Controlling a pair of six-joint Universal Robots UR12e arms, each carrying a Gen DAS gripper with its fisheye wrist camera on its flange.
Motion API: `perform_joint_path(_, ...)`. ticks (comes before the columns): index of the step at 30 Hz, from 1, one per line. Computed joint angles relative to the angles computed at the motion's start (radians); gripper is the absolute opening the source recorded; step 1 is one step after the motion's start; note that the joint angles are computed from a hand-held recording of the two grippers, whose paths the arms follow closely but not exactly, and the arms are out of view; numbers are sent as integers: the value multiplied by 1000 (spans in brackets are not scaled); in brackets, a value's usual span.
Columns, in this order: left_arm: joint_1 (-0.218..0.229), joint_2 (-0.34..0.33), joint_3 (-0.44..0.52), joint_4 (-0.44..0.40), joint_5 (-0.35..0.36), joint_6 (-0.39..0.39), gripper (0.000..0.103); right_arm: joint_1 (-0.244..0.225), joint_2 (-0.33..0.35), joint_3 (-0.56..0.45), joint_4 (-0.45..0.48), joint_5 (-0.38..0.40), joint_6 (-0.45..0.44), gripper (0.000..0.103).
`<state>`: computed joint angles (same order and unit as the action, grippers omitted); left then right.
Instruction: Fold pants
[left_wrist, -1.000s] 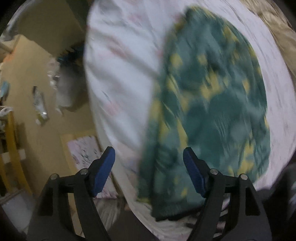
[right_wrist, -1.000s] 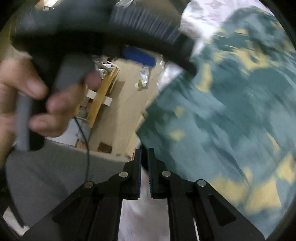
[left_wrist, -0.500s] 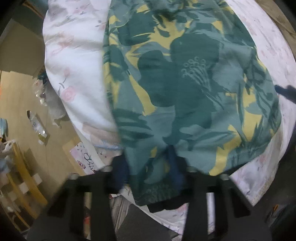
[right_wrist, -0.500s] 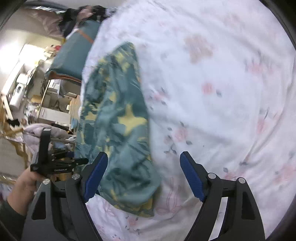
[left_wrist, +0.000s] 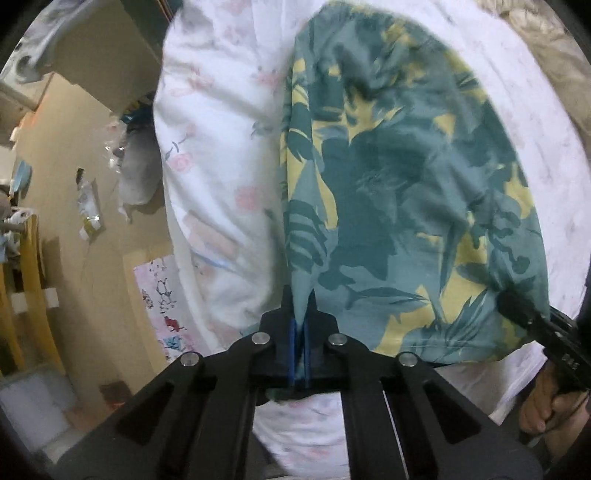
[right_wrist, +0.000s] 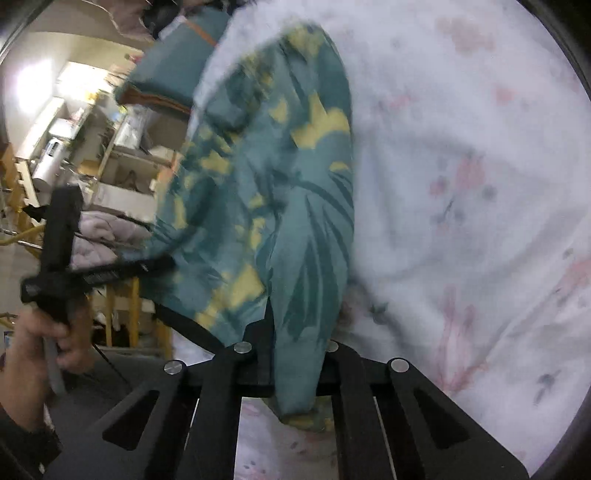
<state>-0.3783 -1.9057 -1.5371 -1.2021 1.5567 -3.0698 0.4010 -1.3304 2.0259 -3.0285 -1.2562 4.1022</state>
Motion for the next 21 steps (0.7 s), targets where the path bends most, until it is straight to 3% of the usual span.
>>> perform_joint_path(11,-8,224,-131,307,-215,-219,1,-41,-208,48,-54,-84,-118,5)
perform_joint_path(13,3,253,-141,327,-294,-245,1,-42,-249,52,-52,-95,-113,5)
perform_joint_path(21,2,316,-150,465,-354,-301,1,-33,-358,38,-67,-150,-106,5)
